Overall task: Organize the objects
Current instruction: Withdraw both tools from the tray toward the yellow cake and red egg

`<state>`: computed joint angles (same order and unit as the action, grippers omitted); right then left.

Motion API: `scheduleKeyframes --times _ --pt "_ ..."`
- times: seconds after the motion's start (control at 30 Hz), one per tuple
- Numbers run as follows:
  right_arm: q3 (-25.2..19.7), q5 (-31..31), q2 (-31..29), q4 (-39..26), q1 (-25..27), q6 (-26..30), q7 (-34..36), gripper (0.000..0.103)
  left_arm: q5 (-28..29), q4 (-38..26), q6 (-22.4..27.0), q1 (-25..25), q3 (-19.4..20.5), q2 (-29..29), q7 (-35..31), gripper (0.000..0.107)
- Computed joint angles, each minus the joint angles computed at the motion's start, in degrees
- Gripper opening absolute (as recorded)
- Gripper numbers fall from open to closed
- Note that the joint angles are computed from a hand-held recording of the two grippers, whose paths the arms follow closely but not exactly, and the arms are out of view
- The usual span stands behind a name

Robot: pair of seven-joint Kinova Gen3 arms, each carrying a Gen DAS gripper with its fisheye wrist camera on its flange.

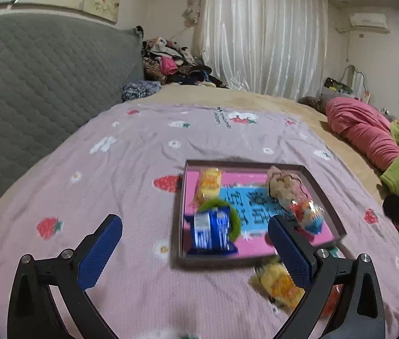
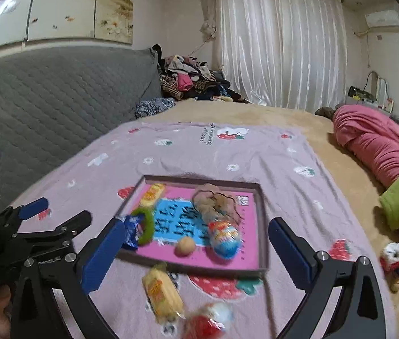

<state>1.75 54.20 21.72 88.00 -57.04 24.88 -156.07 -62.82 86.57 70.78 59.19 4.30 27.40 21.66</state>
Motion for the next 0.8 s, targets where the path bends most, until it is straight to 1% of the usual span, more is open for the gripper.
scheduleKeyframes --times 0.07,0.23,0.37,0.47,0.57,0.67,0.8 --pt "0.40 1.22 -1.64 1.54 -1.27 1.31 -0.63 0.102 0.96 0.64 0.63 1.13 0.69 -0.28 1.17 0.103" --pt "-1.55 6.75 -6.50 6.30 -2.86 4.65 -6.77 0.102 2.18 -1.58 5.19 3.92 1.61 -0.23 -0.49 0.103" --pt "-5.38 7.36 -9.31 8.38 -1.64 7.19 -7.67 0.102 2.31 -3.92 8.65 6.05 2.20 -0.55 -1.58 0.103" --pt "-7.80 8.74 -11.52 10.66 -0.93 8.35 -9.02 0.102 2.15 -5.15 11.41 8.35 2.63 -0.50 -0.70 0.103" --pt "-10.54 8.70 -13.24 12.11 -0.08 10.55 -9.03 0.102 2.89 -6.53 12.75 9.54 3.19 -0.33 -0.71 0.103" --pt "-13.05 8.97 -15.10 13.99 1.18 11.58 -9.88 0.102 2.87 -7.70 14.58 11.43 3.44 -0.01 -0.35 0.103" --pt "-16.21 10.32 -16.83 16.63 2.76 13.46 -12.87 0.102 3.36 -8.70 15.11 12.74 3.71 0.32 -0.37 0.103"
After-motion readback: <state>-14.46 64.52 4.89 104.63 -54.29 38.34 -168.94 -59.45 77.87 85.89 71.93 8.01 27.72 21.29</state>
